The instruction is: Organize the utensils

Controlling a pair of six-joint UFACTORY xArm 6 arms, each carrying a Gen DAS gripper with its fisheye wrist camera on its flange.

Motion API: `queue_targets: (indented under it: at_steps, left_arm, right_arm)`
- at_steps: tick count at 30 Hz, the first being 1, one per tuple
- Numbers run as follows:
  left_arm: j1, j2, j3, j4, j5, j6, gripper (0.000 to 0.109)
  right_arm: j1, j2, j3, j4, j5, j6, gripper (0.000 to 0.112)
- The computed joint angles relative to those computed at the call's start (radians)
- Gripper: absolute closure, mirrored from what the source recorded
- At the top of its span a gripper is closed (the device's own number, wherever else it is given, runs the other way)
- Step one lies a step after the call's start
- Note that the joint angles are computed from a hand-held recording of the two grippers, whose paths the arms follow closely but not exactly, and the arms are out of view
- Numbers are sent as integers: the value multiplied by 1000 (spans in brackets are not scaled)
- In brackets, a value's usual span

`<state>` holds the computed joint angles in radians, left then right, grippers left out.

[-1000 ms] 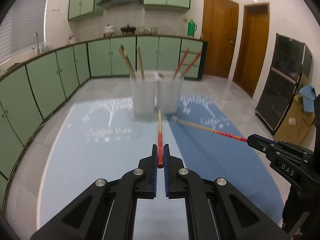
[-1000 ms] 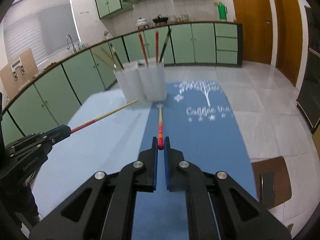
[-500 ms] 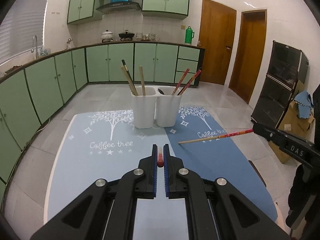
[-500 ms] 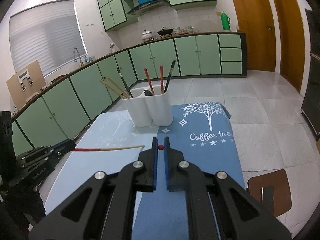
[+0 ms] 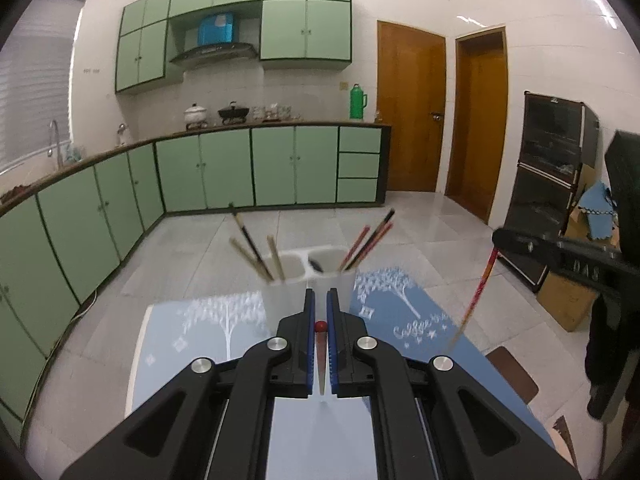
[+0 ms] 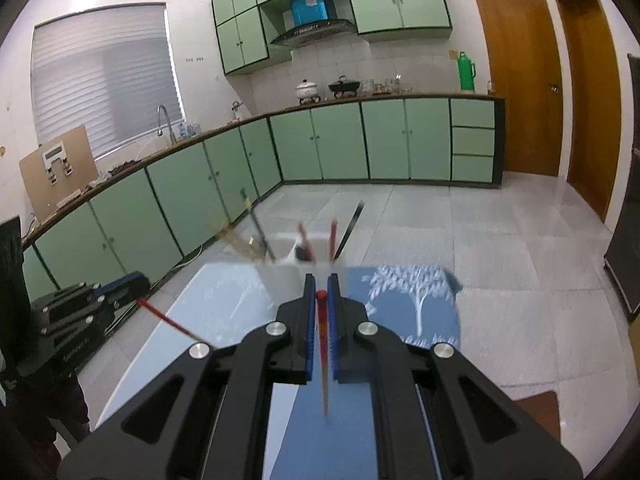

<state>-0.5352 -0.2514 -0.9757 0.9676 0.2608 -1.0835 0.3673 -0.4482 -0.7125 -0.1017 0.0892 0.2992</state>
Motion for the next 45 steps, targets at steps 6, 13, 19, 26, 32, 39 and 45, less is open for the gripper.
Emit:
queue_targets:
  at_steps: [6, 13, 19, 26, 32, 39, 45]
  left_arm:
    - [29, 69, -115, -49, -31, 79, 103]
    - [72, 168, -296, -76, -53, 142, 103]
    - [100, 305, -477, -133, -49, 210, 103]
    - [112, 446, -588, -238, -13, 313, 103]
    - [122, 519, -623, -313, -4, 372, 103]
    - [130, 527, -599, -366, -9, 397, 97]
    - [141, 445, -514, -277, -40, 298, 84]
  right_arm:
    - [-58, 101, -169, 49, 28, -93, 107]
    - [-110, 282, -421, 62, 27, -148, 107]
    - [-115, 461, -657, 38, 17, -175, 107]
    - [-56, 609, -832, 366, 41, -494, 107]
    - [-27, 688, -884, 333, 78, -487, 107]
    - [-20, 712, -893, 345, 129, -471, 85]
    - [-25, 616, -776, 332, 65, -428, 79]
